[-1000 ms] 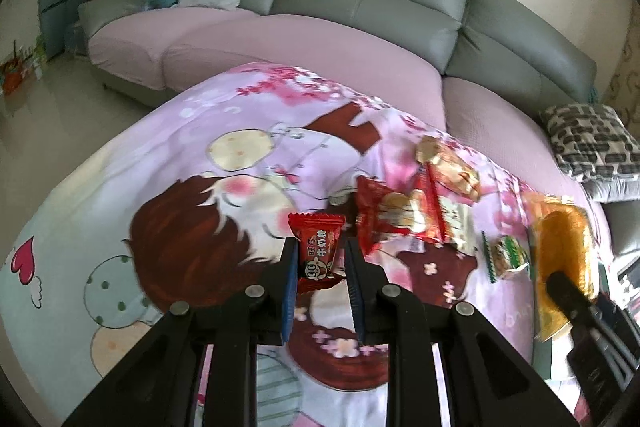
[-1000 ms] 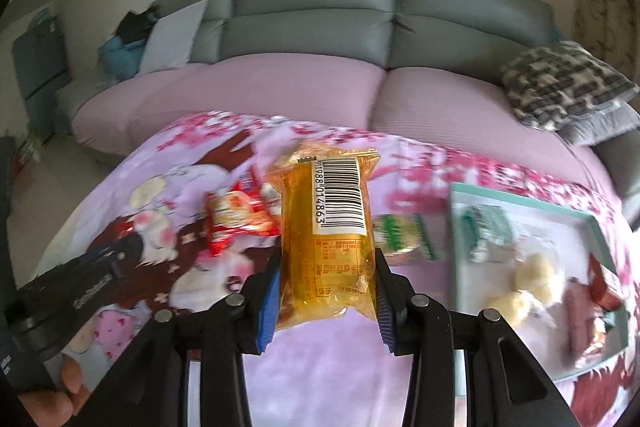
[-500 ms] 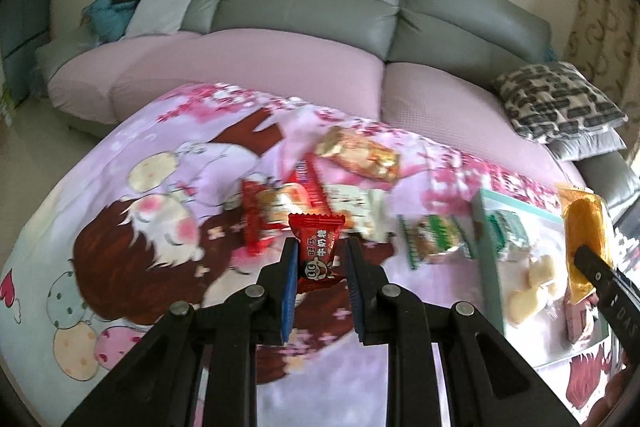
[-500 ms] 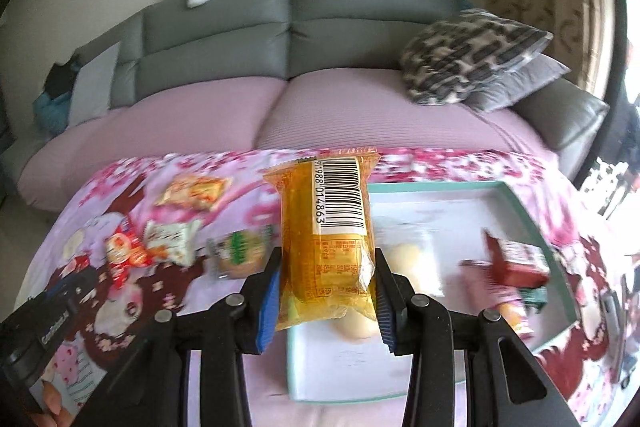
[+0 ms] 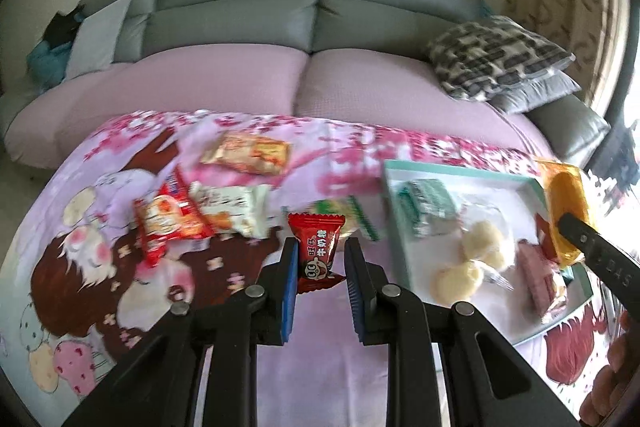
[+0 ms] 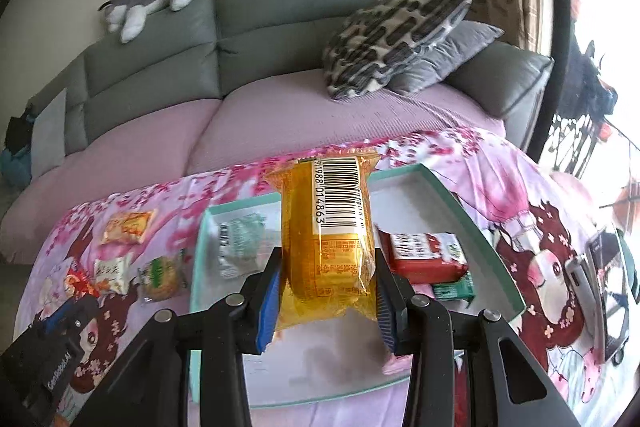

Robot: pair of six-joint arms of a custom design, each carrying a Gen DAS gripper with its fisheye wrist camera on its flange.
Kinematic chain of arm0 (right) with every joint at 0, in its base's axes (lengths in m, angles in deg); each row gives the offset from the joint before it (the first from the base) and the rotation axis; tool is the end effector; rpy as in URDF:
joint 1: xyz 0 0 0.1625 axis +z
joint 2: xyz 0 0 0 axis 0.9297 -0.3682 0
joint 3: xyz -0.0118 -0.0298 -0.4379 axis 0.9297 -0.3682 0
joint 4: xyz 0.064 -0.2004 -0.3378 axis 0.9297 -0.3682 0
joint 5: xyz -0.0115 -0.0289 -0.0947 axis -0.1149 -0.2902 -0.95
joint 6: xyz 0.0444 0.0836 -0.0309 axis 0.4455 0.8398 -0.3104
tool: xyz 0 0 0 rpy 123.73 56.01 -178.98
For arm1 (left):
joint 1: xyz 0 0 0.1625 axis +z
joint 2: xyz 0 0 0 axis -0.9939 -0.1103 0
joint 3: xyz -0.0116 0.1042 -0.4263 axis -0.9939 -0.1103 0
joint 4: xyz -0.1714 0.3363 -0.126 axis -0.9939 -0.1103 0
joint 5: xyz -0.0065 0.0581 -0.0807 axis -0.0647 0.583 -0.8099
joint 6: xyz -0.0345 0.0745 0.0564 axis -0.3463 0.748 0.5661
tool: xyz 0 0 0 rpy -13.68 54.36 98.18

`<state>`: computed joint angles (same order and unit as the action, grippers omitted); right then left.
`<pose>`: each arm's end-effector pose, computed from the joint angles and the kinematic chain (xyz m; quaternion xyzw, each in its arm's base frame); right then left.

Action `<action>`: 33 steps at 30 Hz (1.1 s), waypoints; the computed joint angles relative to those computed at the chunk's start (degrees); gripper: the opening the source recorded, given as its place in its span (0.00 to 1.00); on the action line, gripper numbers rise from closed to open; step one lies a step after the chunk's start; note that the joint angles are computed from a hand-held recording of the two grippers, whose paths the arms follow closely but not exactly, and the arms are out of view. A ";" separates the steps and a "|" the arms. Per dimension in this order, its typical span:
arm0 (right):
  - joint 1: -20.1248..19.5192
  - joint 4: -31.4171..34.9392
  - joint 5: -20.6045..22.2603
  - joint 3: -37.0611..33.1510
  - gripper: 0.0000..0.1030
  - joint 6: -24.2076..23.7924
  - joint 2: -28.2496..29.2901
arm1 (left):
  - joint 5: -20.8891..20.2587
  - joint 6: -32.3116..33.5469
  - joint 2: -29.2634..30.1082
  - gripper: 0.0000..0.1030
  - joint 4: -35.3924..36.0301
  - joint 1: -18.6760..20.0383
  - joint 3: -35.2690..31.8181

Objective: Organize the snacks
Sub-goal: 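Carry the candy pack and bread pack over the tray with both grippers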

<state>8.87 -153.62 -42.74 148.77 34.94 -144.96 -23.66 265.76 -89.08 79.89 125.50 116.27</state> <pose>-0.0303 -0.4688 0.2725 -0.1261 -0.7533 0.4905 0.4197 -0.3278 -0.5562 -0.1186 0.3061 0.8803 -0.2810 0.2289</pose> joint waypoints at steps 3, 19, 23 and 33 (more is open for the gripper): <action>-1.30 1.66 0.75 0.25 0.42 1.85 -0.96 | 1.02 1.32 1.92 0.23 1.35 -0.63 -2.55; -4.59 5.64 2.39 -1.03 0.42 2.52 -1.03 | 5.71 3.21 14.81 0.23 14.10 -1.22 -24.13; -5.03 6.89 2.49 -1.37 0.42 2.86 -1.09 | 5.91 3.24 17.88 0.23 17.62 -1.10 -29.49; -5.39 7.97 1.94 -2.03 0.42 2.93 -1.05 | 7.46 3.74 22.48 0.23 21.90 -0.73 -38.75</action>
